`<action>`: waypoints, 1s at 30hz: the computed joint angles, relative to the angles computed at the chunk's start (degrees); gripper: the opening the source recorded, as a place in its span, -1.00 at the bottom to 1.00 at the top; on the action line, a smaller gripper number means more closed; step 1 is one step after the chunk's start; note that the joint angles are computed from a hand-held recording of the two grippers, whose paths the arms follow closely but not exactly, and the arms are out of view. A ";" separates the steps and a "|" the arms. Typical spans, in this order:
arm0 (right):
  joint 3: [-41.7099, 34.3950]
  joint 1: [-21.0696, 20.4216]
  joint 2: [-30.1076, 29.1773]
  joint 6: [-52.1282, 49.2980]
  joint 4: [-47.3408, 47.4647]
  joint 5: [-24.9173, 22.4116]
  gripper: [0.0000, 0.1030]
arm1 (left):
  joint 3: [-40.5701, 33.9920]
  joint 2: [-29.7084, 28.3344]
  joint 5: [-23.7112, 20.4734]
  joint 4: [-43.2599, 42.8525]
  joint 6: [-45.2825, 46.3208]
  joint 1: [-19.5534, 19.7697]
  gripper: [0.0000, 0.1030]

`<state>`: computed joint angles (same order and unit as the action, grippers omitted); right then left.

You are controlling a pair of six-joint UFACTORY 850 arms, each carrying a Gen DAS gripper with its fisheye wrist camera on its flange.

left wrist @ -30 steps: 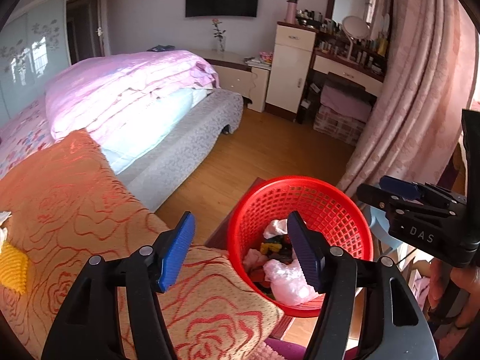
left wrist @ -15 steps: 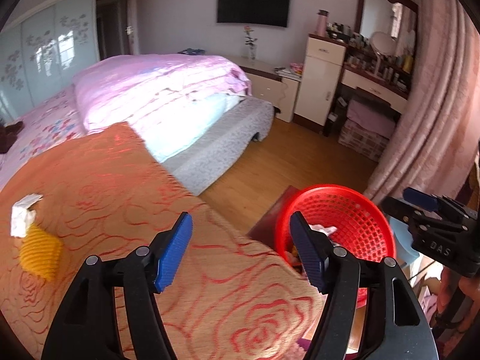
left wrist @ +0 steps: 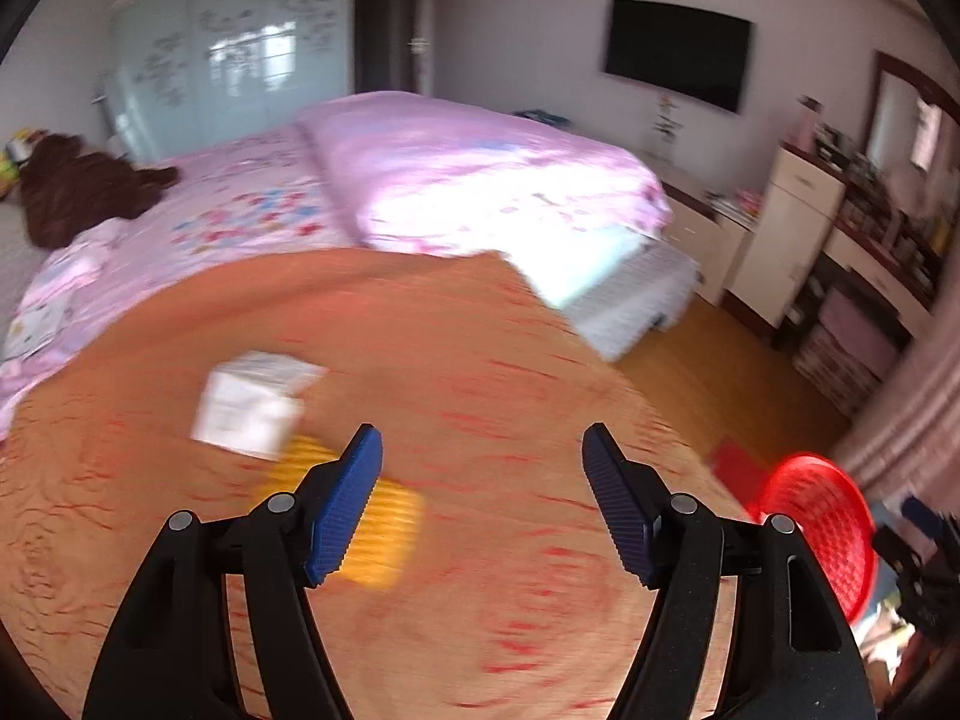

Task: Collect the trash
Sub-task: 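Return the left tool to the bed and grasp a white tissue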

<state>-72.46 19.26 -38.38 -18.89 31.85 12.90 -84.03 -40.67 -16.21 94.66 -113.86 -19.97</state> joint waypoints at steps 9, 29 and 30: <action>-2.59 2.09 -1.64 2.49 -3.33 -2.35 0.49 | -1.23 -0.29 -1.50 -12.54 12.42 7.76 0.30; -4.61 2.31 -4.15 0.16 -1.20 -4.50 0.48 | -9.91 -9.76 1.16 -35.20 37.24 10.56 -0.01; -4.63 2.57 -4.12 -0.91 -0.65 -4.30 0.48 | -9.66 -9.67 1.17 -33.55 35.44 10.57 -0.09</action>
<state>-77.09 21.84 -42.50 -19.80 31.20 8.60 -93.69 -50.35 -15.05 61.12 -78.42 -9.40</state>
